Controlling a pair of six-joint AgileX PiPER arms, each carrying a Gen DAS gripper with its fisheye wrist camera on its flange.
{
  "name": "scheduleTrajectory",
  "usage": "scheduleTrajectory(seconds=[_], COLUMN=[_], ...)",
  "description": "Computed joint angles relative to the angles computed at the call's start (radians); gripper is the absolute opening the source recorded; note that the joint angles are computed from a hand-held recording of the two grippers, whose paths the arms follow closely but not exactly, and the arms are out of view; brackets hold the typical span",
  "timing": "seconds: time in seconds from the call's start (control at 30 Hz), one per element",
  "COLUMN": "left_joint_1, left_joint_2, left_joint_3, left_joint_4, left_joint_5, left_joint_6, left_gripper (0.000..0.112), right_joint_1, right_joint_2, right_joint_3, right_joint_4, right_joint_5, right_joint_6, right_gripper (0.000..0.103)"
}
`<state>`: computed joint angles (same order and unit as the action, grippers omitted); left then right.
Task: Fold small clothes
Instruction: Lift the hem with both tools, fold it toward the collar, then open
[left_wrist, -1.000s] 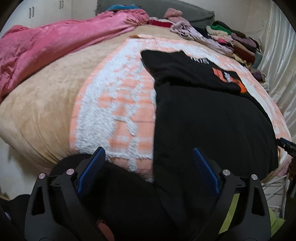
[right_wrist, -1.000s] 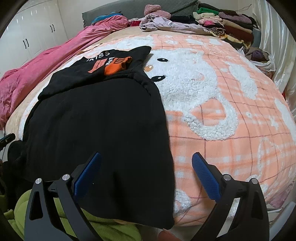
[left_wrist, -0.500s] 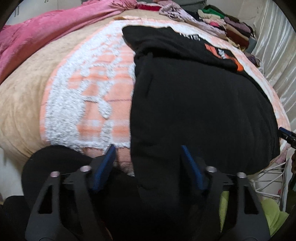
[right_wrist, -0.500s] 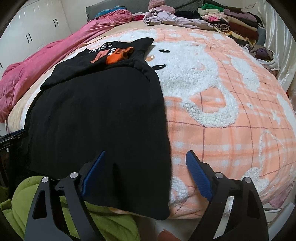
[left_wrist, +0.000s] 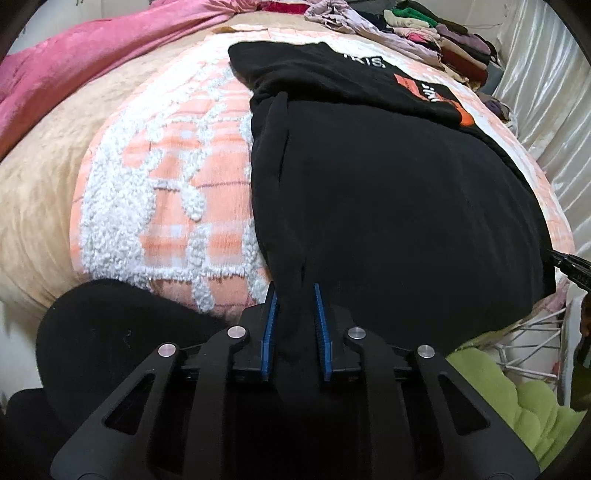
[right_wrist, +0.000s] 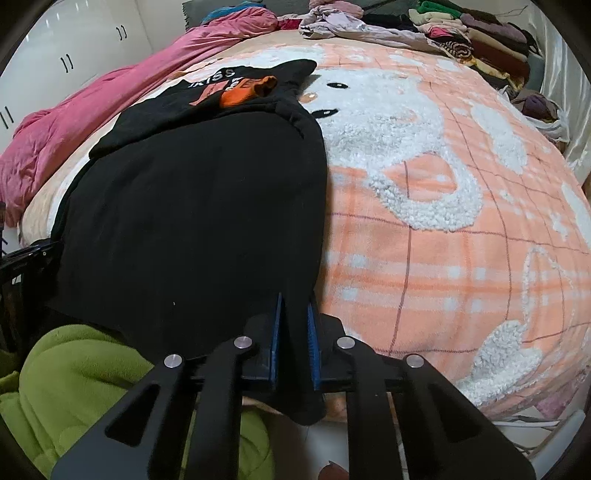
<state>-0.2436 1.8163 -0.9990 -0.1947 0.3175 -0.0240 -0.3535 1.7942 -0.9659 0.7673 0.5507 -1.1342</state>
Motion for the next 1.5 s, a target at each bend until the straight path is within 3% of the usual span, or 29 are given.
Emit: scheduleTrajectory(seconds=[0.1, 0.27, 0.37, 0.43, 0.53, 0.63, 0.7, 0.83, 1.0, 1.13, 1.5], left_joint_1=[0.013, -0.022, -0.037, -0.035, -0.017, 0.025, 0.040, 0.090, 0.097, 0.084, 0.164], left_joint_2=[0.007, 0.013, 0.016, 0.000, -0.033, -0.085, -0.109, -0.122, -0.084, -0.008, 0.290], left_joint_3=[0.005, -0.003, -0.009, 0.001, 0.016, 0.029, 0.022, -0.033, -0.151, -0.283, -0.709], left_joint_4=[-0.074, 0.048, 0.083, 0.071, -0.054, -0.290, -0.336, -0.454, -0.352, -0.171, -0.193], left_joint_5=[0.015, 0.022, 0.021, 0.011, -0.006, -0.003, 0.000, 0.034, 0.031, 0.036, 0.229], left_joint_6=[0.067, -0.025, -0.067, -0.057, 0.061, 0.275, 0.319, 0.399, 0.243, 0.065, 0.025], left_gripper=[0.018, 0.024, 0.007, 0.005, 0.004, 0.004, 0.004, 0.004, 0.004, 0.004, 0.004], right_joint_1=[-0.018, -0.036, -0.087, -0.109, -0.141, -0.150, -0.141, -0.096, -0.031, 0.009, 0.089], right_joint_2=[0.020, 0.038, 0.042, 0.034, 0.036, 0.039, 0.034, 0.062, 0.128, 0.224, 0.500], right_joint_3=[-0.011, -0.028, -0.059, -0.063, -0.090, -0.130, -0.158, -0.257, -0.405, -0.575, -1.030], right_joint_4=[0.011, 0.041, 0.096, 0.129, 0.186, 0.257, 0.311, 0.371, 0.389, 0.348, 0.122], right_joint_5=[0.028, 0.067, 0.178, 0.222, 0.302, 0.365, 0.388, 0.378, 0.308, 0.274, 0.259], right_joint_6=[-0.008, -0.021, -0.058, -0.088, -0.117, -0.132, -0.151, -0.126, -0.077, 0.052, 0.428], right_gripper=[0.019, 0.016, 0.009, 0.009, 0.008, 0.008, 0.008, 0.008, 0.008, 0.008, 0.008])
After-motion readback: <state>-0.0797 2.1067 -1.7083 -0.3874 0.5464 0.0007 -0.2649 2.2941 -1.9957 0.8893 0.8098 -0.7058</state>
